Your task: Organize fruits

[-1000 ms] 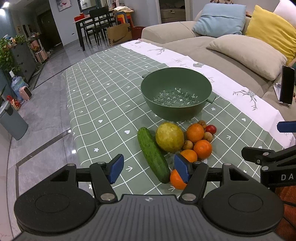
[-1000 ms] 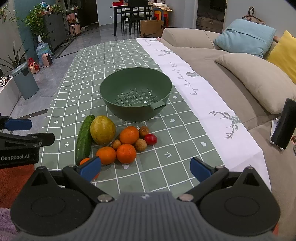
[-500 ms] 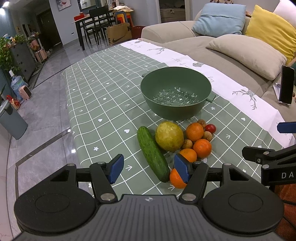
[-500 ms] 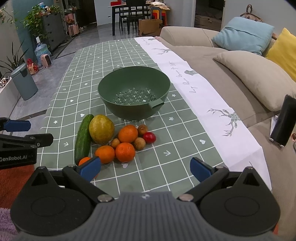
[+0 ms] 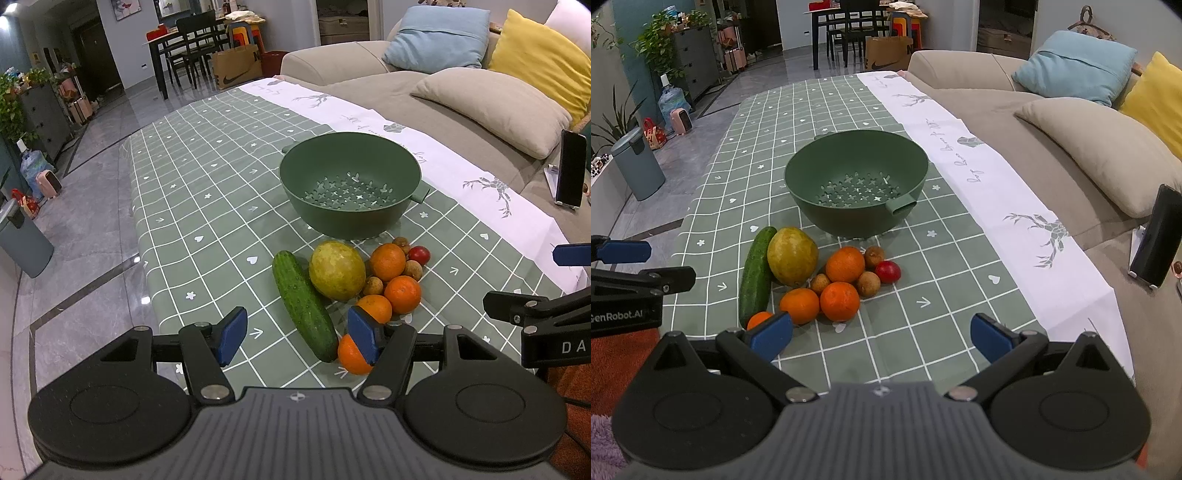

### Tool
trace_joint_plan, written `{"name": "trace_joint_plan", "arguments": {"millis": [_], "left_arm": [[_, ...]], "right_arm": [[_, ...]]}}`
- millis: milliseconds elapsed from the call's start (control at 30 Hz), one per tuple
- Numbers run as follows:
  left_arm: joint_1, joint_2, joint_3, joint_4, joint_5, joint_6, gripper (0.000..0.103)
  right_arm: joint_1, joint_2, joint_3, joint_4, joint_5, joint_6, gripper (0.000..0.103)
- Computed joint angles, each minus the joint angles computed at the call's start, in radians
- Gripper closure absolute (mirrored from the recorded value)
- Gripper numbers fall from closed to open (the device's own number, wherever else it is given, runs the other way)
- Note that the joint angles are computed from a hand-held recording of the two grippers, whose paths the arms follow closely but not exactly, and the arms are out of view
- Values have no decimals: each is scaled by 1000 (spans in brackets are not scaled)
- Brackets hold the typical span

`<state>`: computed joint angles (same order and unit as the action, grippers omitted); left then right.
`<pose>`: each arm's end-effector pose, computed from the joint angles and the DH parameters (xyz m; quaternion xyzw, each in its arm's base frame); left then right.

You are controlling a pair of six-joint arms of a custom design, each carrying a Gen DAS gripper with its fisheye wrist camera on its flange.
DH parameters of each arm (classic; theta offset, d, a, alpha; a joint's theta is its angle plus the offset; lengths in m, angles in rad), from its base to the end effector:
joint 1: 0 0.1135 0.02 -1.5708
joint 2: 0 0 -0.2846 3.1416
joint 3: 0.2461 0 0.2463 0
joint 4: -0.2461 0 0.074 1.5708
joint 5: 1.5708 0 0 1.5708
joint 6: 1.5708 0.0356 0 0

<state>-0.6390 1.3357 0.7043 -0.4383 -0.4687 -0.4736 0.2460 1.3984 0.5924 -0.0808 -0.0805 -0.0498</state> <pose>0.1964 -0.1259 0.2049 0.0205 0.9438 0.0637 0.3236 0.2409 0.0634 0.1782 -0.1521 0.9291 0.0705 0.3298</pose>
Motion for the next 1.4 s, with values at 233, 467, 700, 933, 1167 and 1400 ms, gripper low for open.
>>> {"name": "trace_joint_plan", "arguments": {"millis": [233,467,700,933,1167,1400], "left_arm": [[29,-8,-7,20,58,29,29],[178,11,11,36,213,181,42],[357,171,63,107,408,284,49],[479,339,138,139,569,274,51],[524,427,192,124,606,290,51],[571,463,224,104,645,292,51]], "right_arm": [[-1,3,-2,4,-4,3,5],[-8,99,6,104,-83,-26,10],[11,322,122,185,-226,-53,37],[61,539,293,203,-302,-118,46],[92,690,455,142,-291,-179,46],[95,798,586,65,-320,-184,42]]}}
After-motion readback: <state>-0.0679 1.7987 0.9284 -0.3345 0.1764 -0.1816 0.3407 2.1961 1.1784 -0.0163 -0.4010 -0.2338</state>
